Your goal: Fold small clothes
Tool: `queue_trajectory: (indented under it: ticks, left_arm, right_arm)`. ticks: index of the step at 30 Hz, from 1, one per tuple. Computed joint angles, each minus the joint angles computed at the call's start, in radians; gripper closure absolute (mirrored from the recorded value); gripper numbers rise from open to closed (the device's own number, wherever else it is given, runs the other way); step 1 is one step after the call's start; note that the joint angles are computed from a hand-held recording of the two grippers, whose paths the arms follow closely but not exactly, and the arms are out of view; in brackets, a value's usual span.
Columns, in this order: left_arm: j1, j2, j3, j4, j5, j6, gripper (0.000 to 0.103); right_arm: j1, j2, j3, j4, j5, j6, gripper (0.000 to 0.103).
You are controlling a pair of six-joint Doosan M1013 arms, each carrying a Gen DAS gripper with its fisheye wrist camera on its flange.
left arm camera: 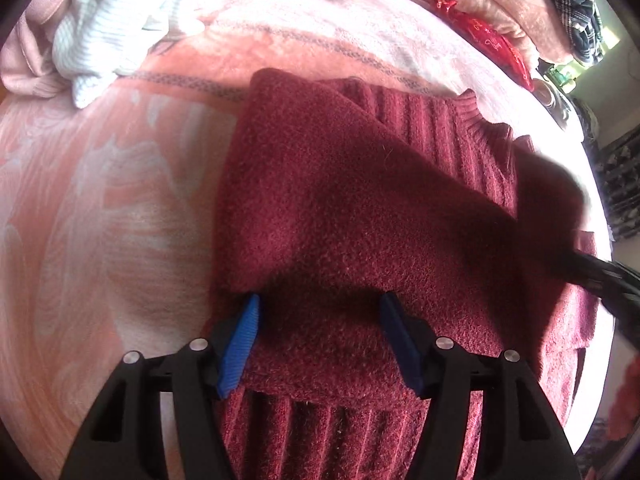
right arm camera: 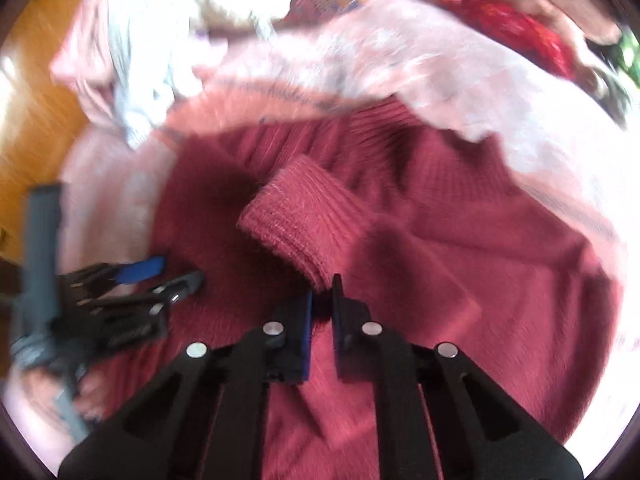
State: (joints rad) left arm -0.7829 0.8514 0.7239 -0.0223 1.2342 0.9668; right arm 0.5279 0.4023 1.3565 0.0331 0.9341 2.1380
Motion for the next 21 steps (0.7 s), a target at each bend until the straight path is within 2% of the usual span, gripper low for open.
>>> queue_trajectory:
  ticks: [3,7,9,11,13,14,15,17,18,19,20,21]
  left_arm:
    - [-0.002,0.007,-0.014,0.006,0.013,-0.009,0.039]
    - [-0.009,0.022,-0.042,0.031,0.034,-0.022,0.039]
    - [-0.013,0.026,-0.048,0.045,0.040,-0.028,0.038]
    - [-0.017,0.029,-0.054,0.059,0.046,-0.037,0.038]
    - [-0.020,0.034,-0.064,0.073,0.057,-0.046,0.037]
    - [-0.022,0.038,-0.070,0.079,0.063,-0.047,0.037]
    - [-0.023,0.044,-0.082,0.085,0.073,-0.050,0.037]
    - [-0.024,0.047,-0.088,0.091,0.080,-0.053,0.037]
    - [-0.024,0.047,-0.089,0.093,0.082,-0.054,0.036]
    - [-0.024,0.048,-0.090,0.093,0.083,-0.055,0.036]
    - [-0.024,0.048,-0.090,0.095,0.083,-0.055,0.036]
    - [-0.024,0.050,-0.093,0.095,0.084,-0.055,0.036]
  right_arm:
    - [-0.032,-0.094,0.127,0.038,-0.089,0.040,0.095]
    - [-0.065,-0.184,0.270,0.061,-0.126,0.071,0.088]
    - [-0.077,-0.209,0.325,0.070,-0.132,0.081,0.066]
    - [-0.094,-0.239,0.380,0.103,-0.171,0.083,0.056]
    - [-0.129,-0.265,0.436,0.218,-0.245,0.033,0.051]
    - [-0.149,-0.274,0.461,0.293,-0.289,-0.001,0.043]
    - [-0.161,-0.276,0.471,0.354,-0.307,-0.037,0.041]
    - [-0.185,-0.267,0.482,0.476,-0.326,-0.109,0.045]
    - [-0.192,-0.255,0.477,0.512,-0.317,-0.134,0.060]
    - [-0.190,-0.251,0.469,0.506,-0.305,-0.135,0.069]
    - [-0.185,-0.246,0.457,0.493,-0.297,-0.147,0.091]
    - [-0.185,-0.256,0.455,0.475,-0.292,-0.148,0.097]
